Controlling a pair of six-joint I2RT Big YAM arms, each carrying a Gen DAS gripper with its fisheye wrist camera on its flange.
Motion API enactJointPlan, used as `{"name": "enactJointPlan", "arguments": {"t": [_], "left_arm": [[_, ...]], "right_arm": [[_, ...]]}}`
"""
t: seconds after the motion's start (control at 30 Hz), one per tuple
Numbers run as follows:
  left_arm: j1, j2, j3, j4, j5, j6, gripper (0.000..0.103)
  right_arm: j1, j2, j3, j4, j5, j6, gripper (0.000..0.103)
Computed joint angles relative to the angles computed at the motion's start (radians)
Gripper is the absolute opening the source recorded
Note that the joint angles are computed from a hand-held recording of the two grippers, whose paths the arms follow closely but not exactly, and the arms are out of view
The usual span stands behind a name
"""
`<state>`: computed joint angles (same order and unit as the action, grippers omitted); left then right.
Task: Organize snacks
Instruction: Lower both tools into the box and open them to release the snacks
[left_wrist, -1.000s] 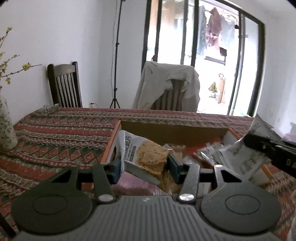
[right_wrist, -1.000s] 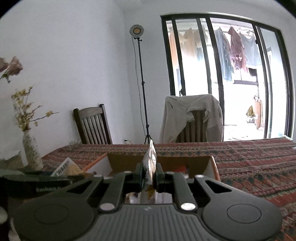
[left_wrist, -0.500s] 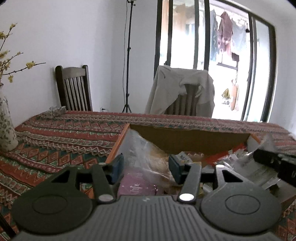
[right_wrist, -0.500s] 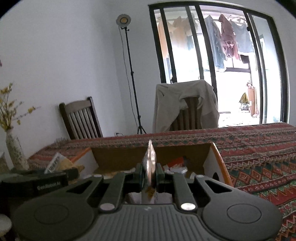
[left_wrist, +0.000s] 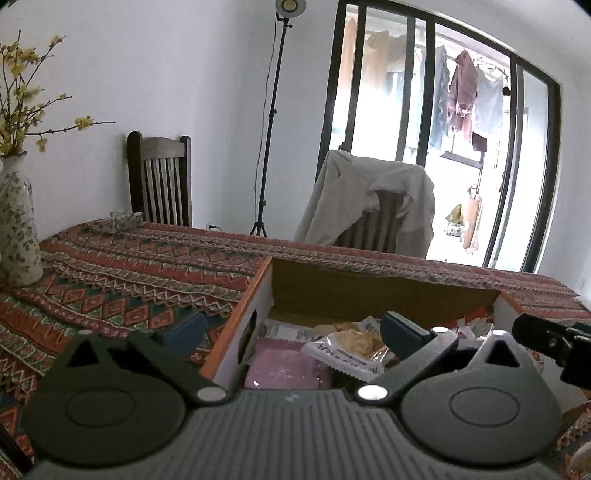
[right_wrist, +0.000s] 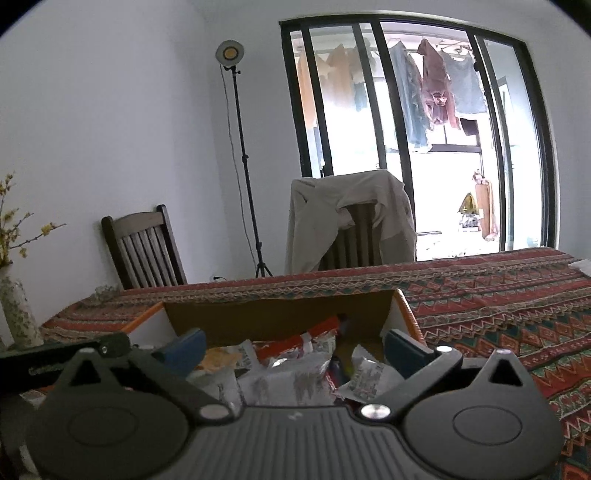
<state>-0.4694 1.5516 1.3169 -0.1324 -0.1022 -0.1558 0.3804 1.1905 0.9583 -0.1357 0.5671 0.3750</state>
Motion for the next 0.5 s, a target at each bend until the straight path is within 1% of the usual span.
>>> {"name": "enactJointPlan", "arguments": {"t": [0.3,0.4,0.5], "left_arm": [[-0.003,-0.007,-0.009,0.005,-0.006,-0.004,0.103],[0.0,-0.013,-0.01,0.014,-0.001,-0.023,0.103],[0.001,-0.027,-0.005,0.003,-0.001,-0.042,0.103]], "right_arm": [[0.003,-0.006,-0.005,-0.002,0.011,0.005,0.103],[0.003,-0.01,-0.006,-0.003,0.015,0.003,0.103],[0.01,-0.013,0.005,-0.019,0.032,-0.007,0.103]]}}
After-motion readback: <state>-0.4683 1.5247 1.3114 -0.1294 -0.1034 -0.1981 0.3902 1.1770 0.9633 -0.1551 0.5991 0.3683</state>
